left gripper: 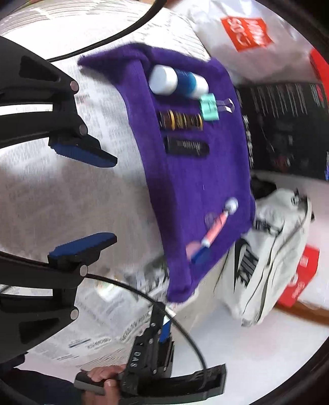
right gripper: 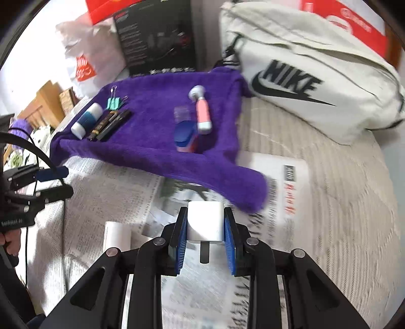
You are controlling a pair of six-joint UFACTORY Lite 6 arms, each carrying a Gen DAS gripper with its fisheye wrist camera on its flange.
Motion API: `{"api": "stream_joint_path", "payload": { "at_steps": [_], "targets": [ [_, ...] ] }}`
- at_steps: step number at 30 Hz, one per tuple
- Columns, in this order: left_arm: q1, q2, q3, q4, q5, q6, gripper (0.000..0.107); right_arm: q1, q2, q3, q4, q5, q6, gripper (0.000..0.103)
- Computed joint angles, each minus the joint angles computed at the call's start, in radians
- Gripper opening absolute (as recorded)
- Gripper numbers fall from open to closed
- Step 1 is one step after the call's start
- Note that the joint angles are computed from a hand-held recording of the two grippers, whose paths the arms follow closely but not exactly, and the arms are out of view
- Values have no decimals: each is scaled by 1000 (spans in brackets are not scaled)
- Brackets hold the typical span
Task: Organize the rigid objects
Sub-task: 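Grasp the white charger with the right tool while the left tool grasps the small white labeled jar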
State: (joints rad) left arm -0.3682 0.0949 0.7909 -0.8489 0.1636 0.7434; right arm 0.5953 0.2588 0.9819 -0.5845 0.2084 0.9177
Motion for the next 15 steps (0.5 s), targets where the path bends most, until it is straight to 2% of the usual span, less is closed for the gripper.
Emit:
{"api": "stream_joint_path", "payload": {
  "at_steps": [6, 15],
  "targets": [
    [-65, 19, 25, -4, 10, 14, 51, -32, -146, -138, -114, 18, 133, 26],
    [-165, 39, 51, 6, 0, 12, 56, -91, -297, -256, -85, 33, 101, 26]
  ]
}}
